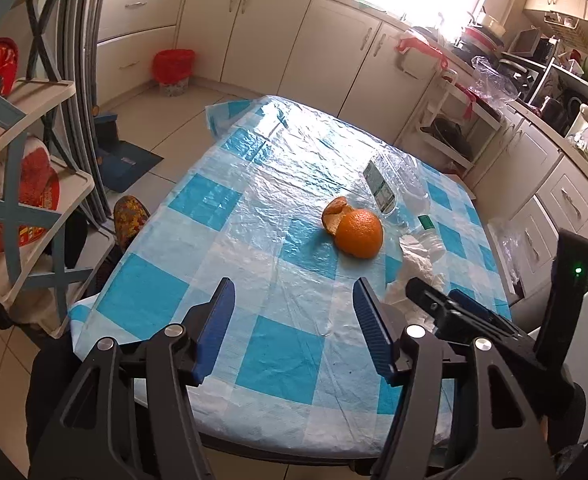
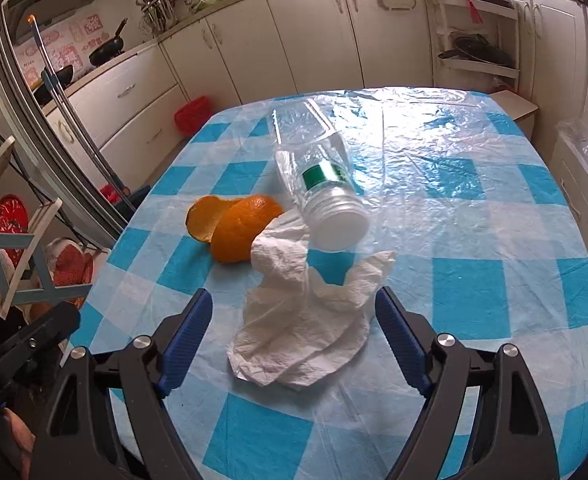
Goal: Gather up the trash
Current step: 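Move both tools back over the table toward the remaining trash, then grasp the crumpled white tissue with the right tool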
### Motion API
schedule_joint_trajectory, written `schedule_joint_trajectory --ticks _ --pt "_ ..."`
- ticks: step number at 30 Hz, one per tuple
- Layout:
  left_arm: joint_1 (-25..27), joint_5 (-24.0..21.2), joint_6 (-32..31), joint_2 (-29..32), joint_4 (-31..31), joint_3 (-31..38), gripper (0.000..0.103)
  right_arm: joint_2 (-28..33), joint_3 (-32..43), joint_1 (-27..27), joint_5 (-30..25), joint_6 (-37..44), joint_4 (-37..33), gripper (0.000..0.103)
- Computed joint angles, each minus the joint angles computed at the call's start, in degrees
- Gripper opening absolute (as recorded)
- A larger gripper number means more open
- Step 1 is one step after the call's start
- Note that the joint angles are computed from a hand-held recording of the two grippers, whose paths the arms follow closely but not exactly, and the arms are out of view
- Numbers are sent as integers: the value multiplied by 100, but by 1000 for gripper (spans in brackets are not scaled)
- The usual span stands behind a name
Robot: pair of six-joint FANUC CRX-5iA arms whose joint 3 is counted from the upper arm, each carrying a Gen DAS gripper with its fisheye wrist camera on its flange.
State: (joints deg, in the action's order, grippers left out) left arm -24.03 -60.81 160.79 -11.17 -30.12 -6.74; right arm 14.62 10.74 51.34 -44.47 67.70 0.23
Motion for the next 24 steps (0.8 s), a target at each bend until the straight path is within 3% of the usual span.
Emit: schedule_joint_trajectory --ticks 8,16,21,24 --pt "197 369 -507 -28 278 -107 59 151 81 65 -146 237 24 77" --pt "270 488 -1151 344 521 191 60 162 232 -123 -331 574 -338 32" --pt "393 595 -1620 681 752 415 60 -68 40 -230 -315 644 -366 23" --pt "455 611 -1933 935 845 608 60 -222 -159 -329 -258 539 -271 22"
